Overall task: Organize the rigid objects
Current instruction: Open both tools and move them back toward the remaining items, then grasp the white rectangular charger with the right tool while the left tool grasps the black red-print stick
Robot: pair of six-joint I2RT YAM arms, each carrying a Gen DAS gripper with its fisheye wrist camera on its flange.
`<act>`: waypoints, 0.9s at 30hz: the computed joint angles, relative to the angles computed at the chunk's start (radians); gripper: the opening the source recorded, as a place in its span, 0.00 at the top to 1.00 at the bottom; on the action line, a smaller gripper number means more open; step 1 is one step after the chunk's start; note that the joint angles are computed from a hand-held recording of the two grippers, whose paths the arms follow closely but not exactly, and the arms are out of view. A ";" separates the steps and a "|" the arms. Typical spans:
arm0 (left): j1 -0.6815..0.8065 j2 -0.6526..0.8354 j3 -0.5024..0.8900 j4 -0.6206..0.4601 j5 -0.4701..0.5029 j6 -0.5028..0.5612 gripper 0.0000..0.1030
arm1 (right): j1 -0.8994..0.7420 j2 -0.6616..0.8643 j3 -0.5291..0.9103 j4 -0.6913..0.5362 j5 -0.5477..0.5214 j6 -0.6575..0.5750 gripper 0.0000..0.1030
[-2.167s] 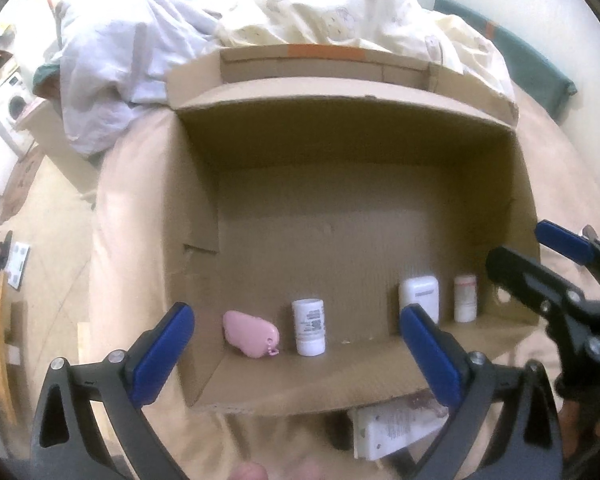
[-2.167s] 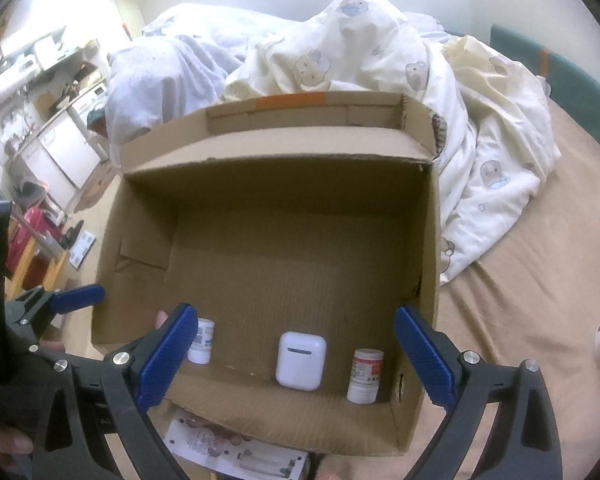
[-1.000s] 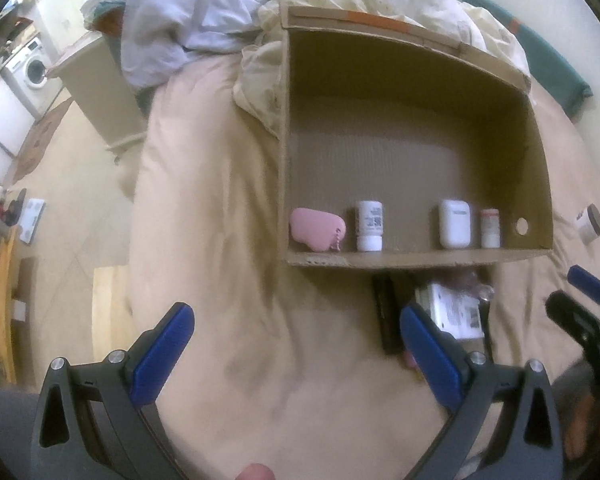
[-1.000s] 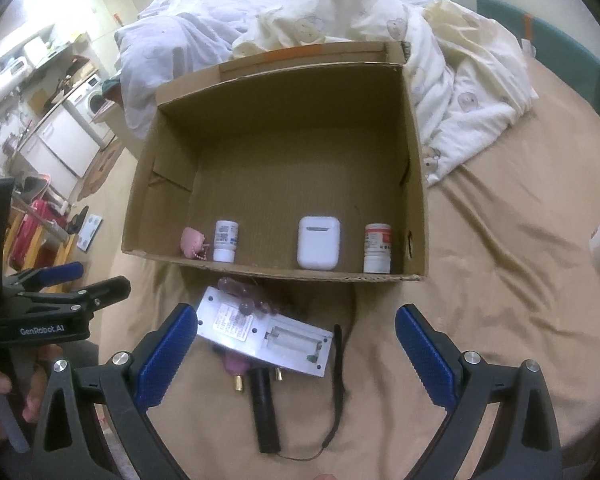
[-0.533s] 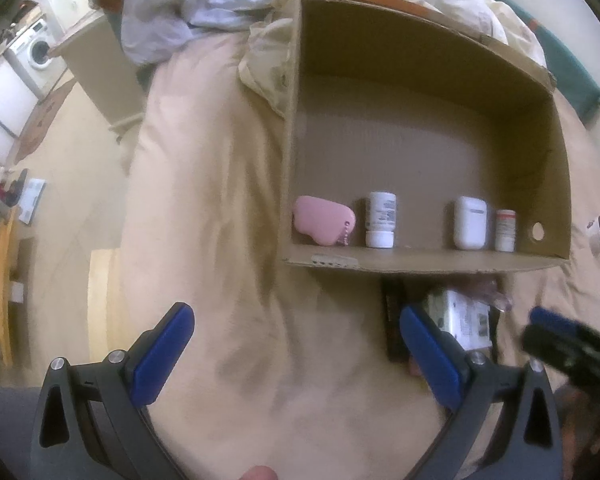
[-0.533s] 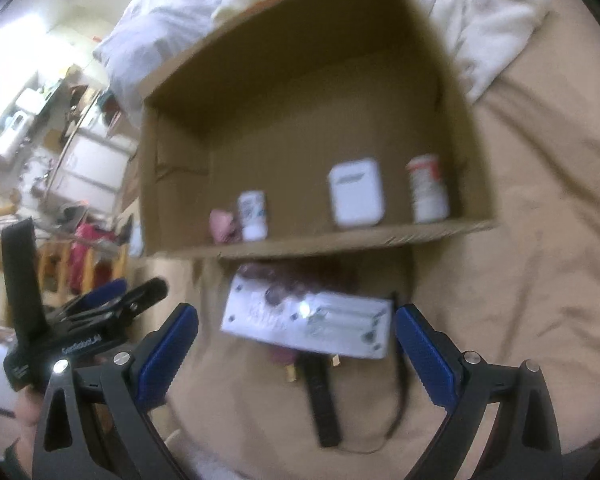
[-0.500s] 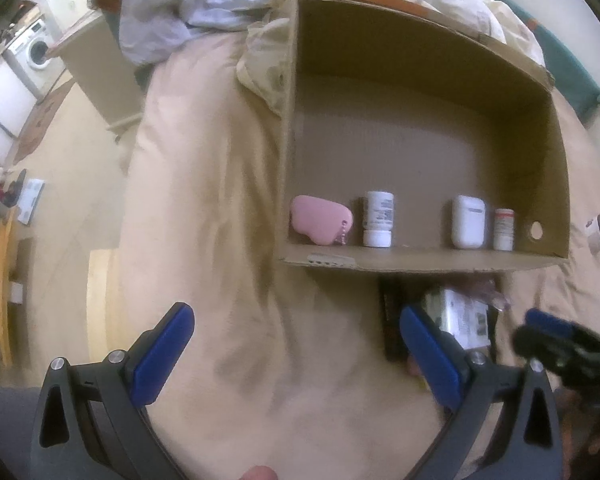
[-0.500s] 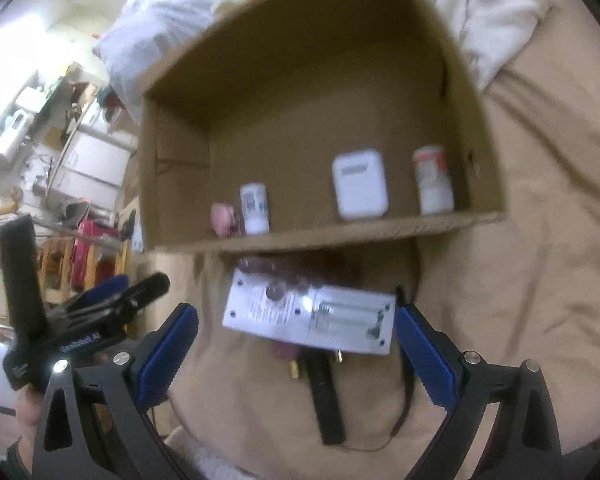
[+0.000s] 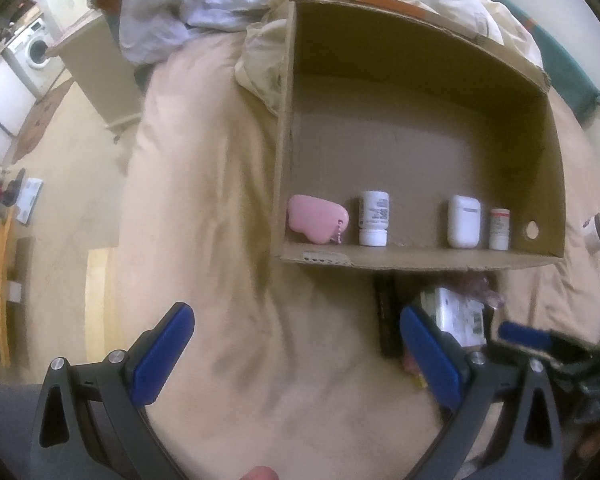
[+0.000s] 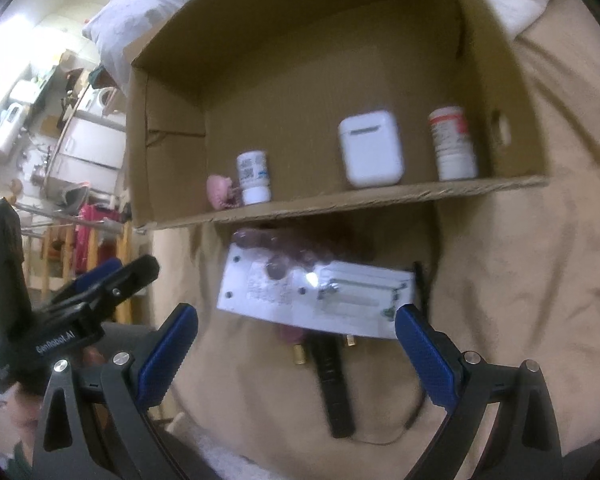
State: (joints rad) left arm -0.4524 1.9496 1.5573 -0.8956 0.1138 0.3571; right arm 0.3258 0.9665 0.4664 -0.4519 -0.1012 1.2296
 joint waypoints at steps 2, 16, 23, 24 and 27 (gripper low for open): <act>0.001 0.002 0.001 0.009 -0.009 -0.006 0.00 | -0.030 0.050 -0.003 0.072 -0.078 -0.002 0.00; 0.056 0.076 0.119 -0.031 -0.037 -0.093 0.01 | -0.032 0.531 0.318 -0.087 -0.086 -0.110 0.00; 0.031 0.040 0.067 -0.008 -0.039 -0.064 0.01 | 0.034 0.516 0.383 -0.189 0.017 -0.157 0.27; 0.030 0.038 0.064 -0.008 -0.039 -0.063 0.01 | 0.042 0.501 0.375 -0.182 0.017 -0.160 0.31; 0.035 0.038 0.065 -0.012 -0.036 -0.065 0.01 | 0.060 0.402 0.322 -0.165 0.023 -0.147 0.32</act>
State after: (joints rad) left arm -0.4170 1.9872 1.6221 -0.9074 0.0782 0.2917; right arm 0.3861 1.3686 0.7889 -0.6166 -0.0784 1.0823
